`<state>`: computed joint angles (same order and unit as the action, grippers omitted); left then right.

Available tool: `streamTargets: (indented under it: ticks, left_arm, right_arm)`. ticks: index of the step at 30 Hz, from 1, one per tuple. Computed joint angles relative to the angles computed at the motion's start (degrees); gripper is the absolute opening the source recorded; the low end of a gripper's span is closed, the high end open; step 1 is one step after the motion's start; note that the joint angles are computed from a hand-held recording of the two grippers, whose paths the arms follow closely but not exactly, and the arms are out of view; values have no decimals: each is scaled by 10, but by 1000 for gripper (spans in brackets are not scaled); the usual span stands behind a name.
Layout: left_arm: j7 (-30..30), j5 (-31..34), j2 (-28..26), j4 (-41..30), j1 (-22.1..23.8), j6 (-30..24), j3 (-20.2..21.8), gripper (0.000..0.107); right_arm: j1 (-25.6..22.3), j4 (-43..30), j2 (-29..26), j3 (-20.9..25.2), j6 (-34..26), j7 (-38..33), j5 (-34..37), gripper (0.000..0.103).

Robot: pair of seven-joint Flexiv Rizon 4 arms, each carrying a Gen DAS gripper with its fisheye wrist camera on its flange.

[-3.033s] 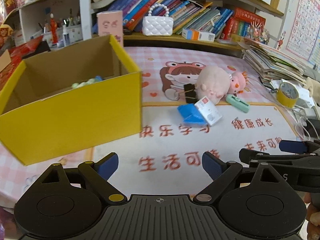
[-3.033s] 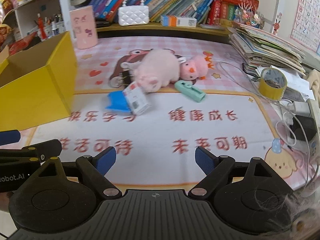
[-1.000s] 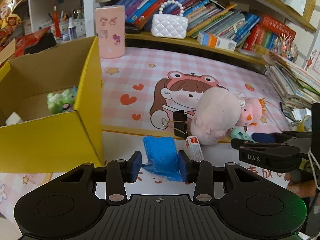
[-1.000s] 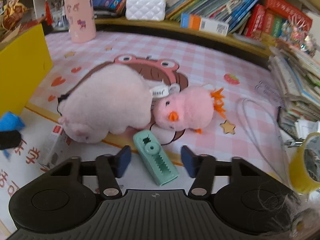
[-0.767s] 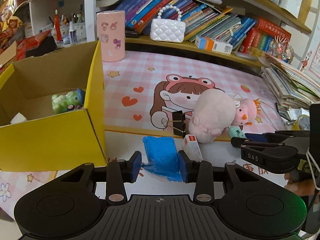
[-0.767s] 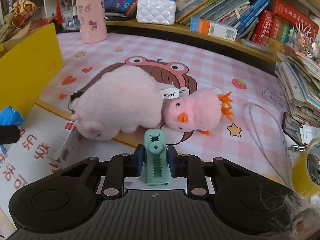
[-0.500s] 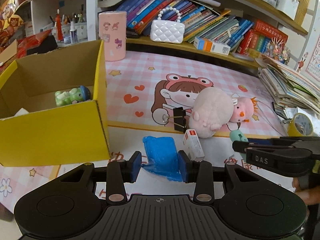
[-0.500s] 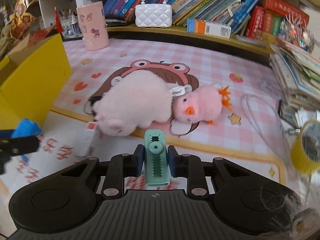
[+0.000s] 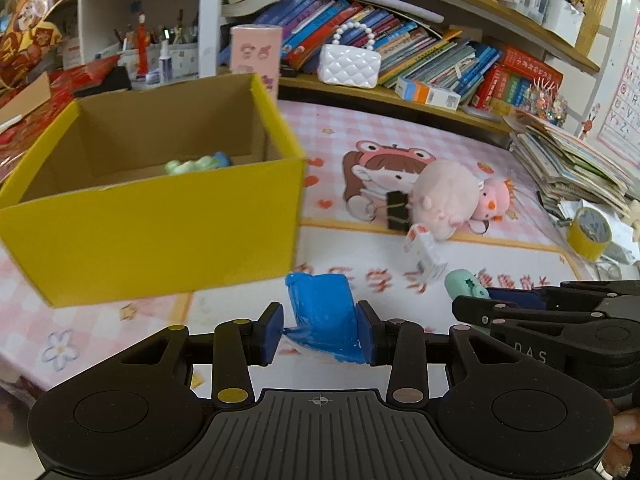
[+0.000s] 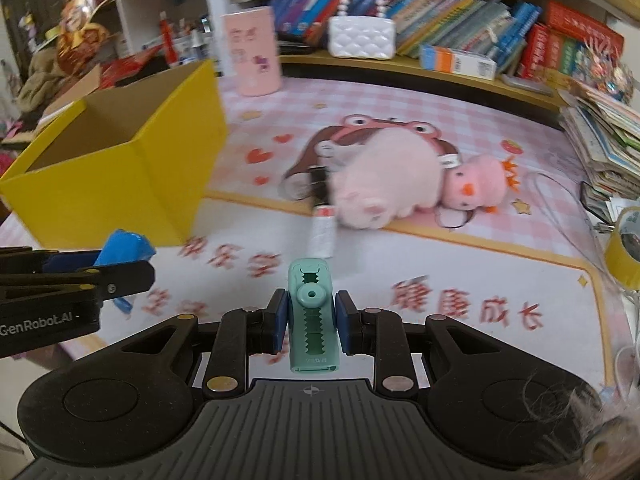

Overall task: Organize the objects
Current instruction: 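Lift the blue block and teal stapler and carry both over the yellow box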

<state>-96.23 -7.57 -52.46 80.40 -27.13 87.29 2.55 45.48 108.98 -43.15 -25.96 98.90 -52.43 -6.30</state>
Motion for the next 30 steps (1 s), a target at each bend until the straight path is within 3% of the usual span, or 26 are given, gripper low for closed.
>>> streamTargets:
  ticks: [14, 26, 30]
  left_arm:
    - [69, 0, 92, 202, 105, 114, -79, 37]
    - [92, -7, 143, 312, 155, 179, -90, 37]
    - [91, -4, 148, 327, 173, 194, -102, 37]
  right_arm:
    - [144, 10, -13, -70, -23, 56, -4, 23]
    - [186, -16, -30, -66, -25, 101, -12, 23]
    - [208, -15, -32, -85, -27, 112, -15, 23]
